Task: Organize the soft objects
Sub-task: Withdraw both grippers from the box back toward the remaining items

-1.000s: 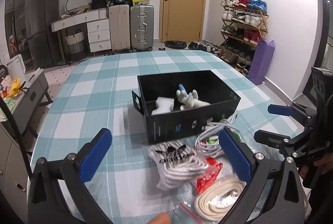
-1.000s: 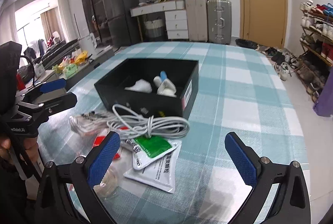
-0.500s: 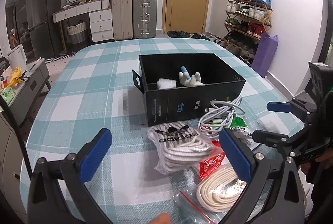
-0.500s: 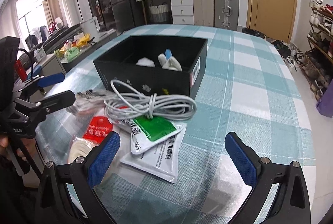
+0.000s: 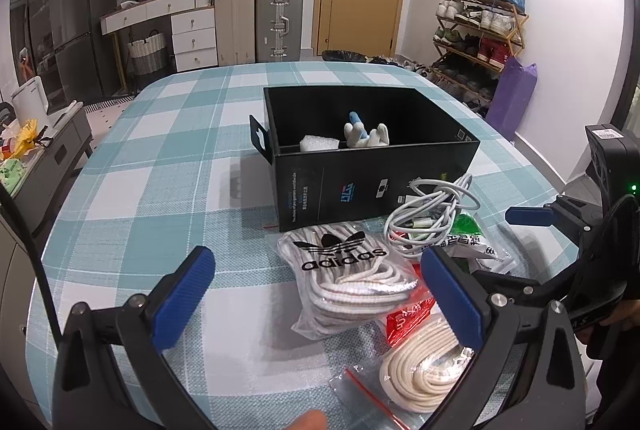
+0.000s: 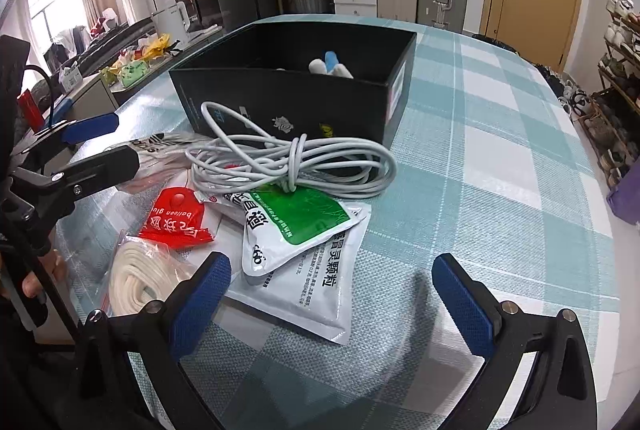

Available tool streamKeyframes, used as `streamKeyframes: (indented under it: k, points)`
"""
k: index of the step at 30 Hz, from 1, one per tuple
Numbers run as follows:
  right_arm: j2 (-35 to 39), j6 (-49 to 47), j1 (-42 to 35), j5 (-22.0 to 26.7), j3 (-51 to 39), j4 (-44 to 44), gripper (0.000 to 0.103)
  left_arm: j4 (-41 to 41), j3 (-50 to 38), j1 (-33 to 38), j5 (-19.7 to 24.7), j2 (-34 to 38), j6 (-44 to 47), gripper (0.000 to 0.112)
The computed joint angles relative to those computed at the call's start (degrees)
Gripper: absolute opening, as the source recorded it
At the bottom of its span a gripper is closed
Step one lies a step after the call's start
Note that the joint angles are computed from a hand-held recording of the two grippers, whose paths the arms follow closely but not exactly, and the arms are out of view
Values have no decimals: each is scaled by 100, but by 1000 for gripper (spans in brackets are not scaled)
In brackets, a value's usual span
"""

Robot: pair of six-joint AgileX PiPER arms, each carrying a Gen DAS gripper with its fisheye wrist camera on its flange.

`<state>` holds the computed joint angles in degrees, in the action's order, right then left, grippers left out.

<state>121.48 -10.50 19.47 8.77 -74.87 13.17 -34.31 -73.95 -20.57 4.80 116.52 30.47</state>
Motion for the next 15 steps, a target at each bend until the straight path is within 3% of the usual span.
streamKeyframes:
  k: [4,9,15]
  points:
    - [8,5,-9,30,-8,12,102,343,-28,3,-20,56,-329,103]
    - [-7,-63,-59,134,-41,70,102,-454,-31,47,21,92,447,103]
    - [-88,132,-153,248,10,-228,102,-722,-66,68,64,144,693,103]
